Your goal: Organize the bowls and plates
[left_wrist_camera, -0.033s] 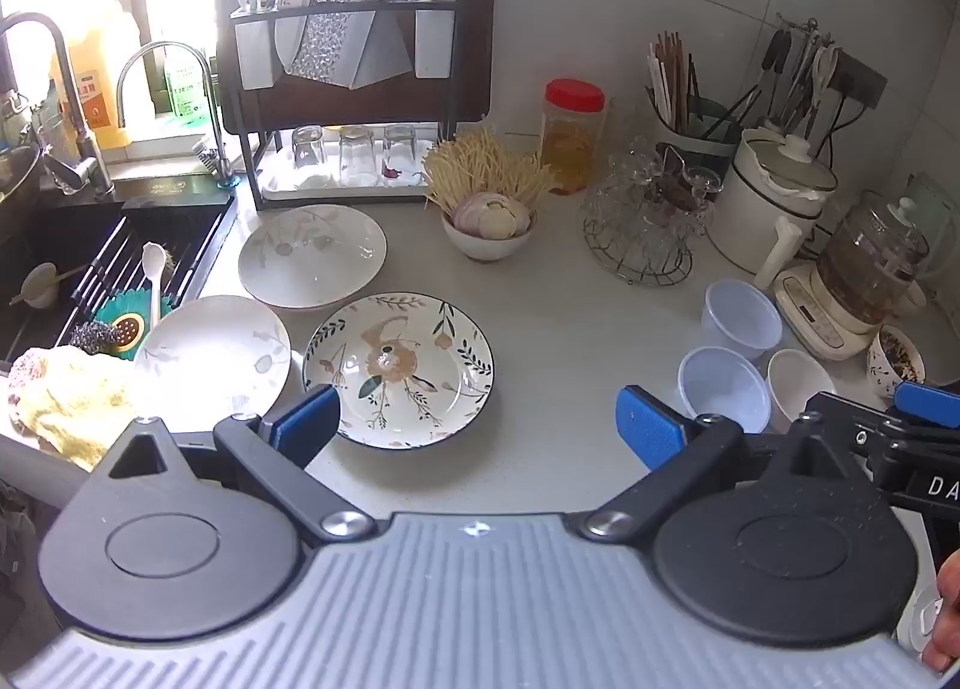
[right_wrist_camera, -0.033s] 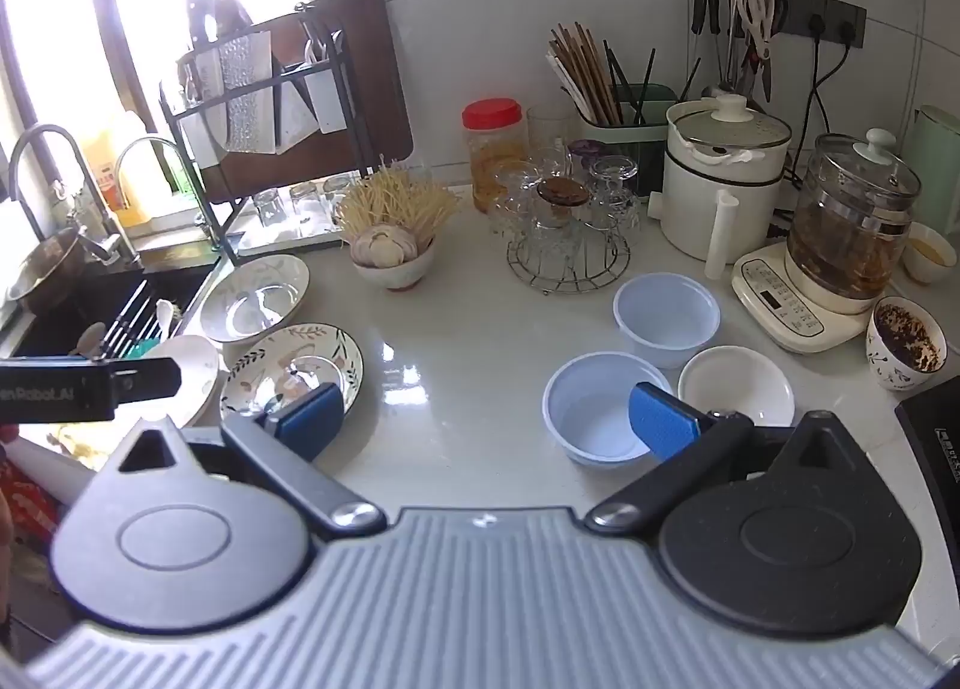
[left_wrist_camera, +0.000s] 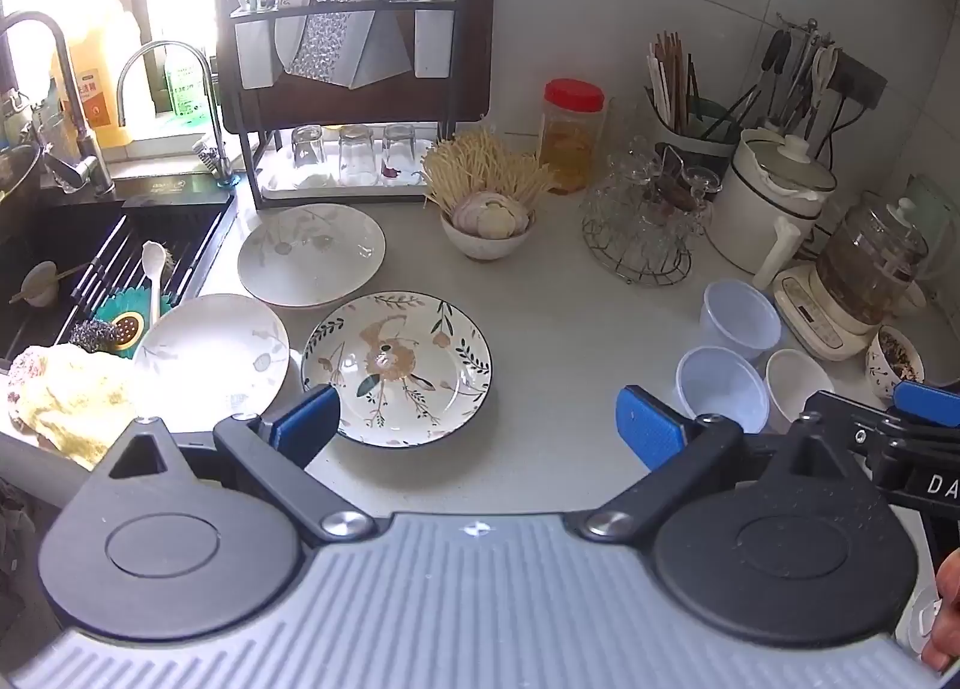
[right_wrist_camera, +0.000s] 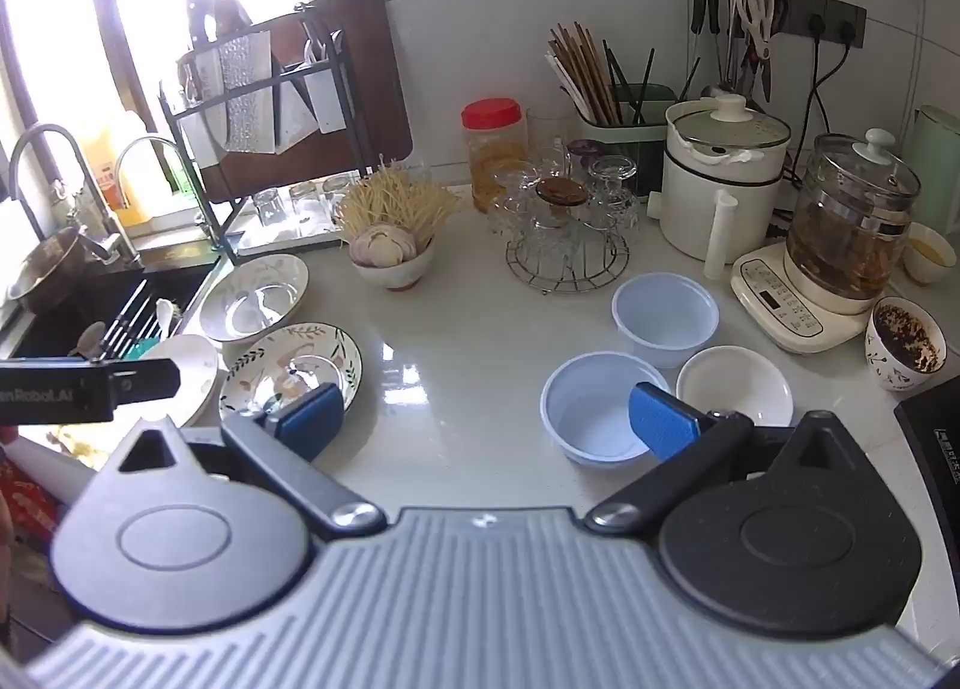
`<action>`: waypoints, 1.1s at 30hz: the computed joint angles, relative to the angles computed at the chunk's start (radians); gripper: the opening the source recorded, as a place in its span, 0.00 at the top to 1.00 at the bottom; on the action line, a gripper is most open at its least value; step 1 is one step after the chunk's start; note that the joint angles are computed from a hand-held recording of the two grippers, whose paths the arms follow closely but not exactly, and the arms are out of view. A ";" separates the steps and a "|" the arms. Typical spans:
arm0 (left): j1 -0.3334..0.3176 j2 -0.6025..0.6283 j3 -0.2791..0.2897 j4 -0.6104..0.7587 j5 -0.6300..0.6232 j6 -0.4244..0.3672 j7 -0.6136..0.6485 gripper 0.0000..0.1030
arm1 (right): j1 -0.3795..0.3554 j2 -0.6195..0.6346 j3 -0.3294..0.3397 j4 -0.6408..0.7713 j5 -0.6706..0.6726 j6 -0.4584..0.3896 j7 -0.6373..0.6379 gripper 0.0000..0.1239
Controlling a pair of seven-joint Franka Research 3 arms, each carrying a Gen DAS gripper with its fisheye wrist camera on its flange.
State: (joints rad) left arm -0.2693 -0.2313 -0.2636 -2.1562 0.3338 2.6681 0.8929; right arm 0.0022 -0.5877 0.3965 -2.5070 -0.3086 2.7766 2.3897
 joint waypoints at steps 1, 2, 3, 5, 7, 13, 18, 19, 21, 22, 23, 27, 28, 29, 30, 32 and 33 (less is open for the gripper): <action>0.000 -0.001 0.000 -0.001 0.002 0.002 0.001 0.03 | 0.004 -0.006 -0.005 -0.006 0.002 0.003 -0.003 0.17; 0.002 -0.002 0.000 -0.002 0.006 0.004 0.000 0.03 | 0.026 -0.002 -0.027 -0.008 0.027 0.000 -0.013 0.17; 0.003 -0.003 0.000 -0.003 0.007 0.005 0.001 0.03 | 0.024 -0.005 -0.027 -0.010 0.027 -0.001 -0.017 0.17; 0.005 -0.014 -0.003 -0.013 0.014 0.008 -0.012 0.03 | 0.028 -0.013 -0.034 -0.017 0.033 0.000 -0.029 0.17; 0.003 -0.008 -0.015 0.009 0.026 -0.035 -0.018 0.03 | 0.034 -0.021 -0.043 -0.026 0.043 -0.002 -0.045 0.17; -0.003 -0.031 -0.037 -0.016 0.053 -0.036 -0.089 0.03 | 0.045 -0.033 -0.047 -0.032 0.072 -0.012 -0.086 0.17; -0.014 -0.039 -0.035 -0.012 0.060 -0.060 -0.098 0.03 | 0.054 -0.059 -0.061 -0.063 0.094 0.006 -0.128 0.17; -0.018 -0.042 -0.032 -0.015 0.055 -0.059 -0.092 0.03 | 0.056 -0.065 -0.062 -0.068 0.101 0.006 -0.133 0.17; -0.023 -0.045 -0.031 -0.018 0.052 -0.059 -0.088 0.03 | 0.055 -0.072 -0.057 -0.070 0.109 0.002 -0.142 0.17; -0.024 -0.046 -0.031 -0.019 0.052 -0.060 -0.087 0.03 | 0.049 -0.075 -0.048 -0.068 0.109 -0.004 -0.140 0.17; -0.024 -0.046 -0.031 -0.019 0.051 -0.061 -0.087 0.03 | 0.050 -0.077 -0.050 -0.070 0.113 -0.004 -0.144 0.17; -0.024 -0.046 -0.039 -0.018 0.066 -0.071 -0.093 0.03 | 0.055 -0.085 -0.055 -0.079 0.129 0.000 -0.161 0.17; -0.023 -0.046 -0.040 -0.019 0.071 -0.073 -0.096 0.03 | 0.055 -0.085 -0.057 -0.080 0.132 0.001 -0.166 0.17; -0.023 -0.045 -0.041 -0.016 0.074 -0.075 -0.098 0.03 | 0.055 -0.084 -0.057 -0.079 0.134 0.000 -0.170 0.17; -0.021 -0.045 -0.043 -0.015 0.078 -0.077 -0.105 0.03 | 0.055 -0.082 -0.058 -0.077 0.137 -0.001 -0.175 0.17; -0.021 -0.041 -0.042 -0.010 0.080 -0.082 -0.111 0.03 | 0.056 -0.081 -0.060 -0.075 0.141 -0.003 -0.184 0.17; -0.022 -0.037 -0.042 -0.006 0.079 -0.085 -0.112 0.03 | 0.056 -0.080 -0.061 -0.074 0.142 -0.003 -0.189 0.17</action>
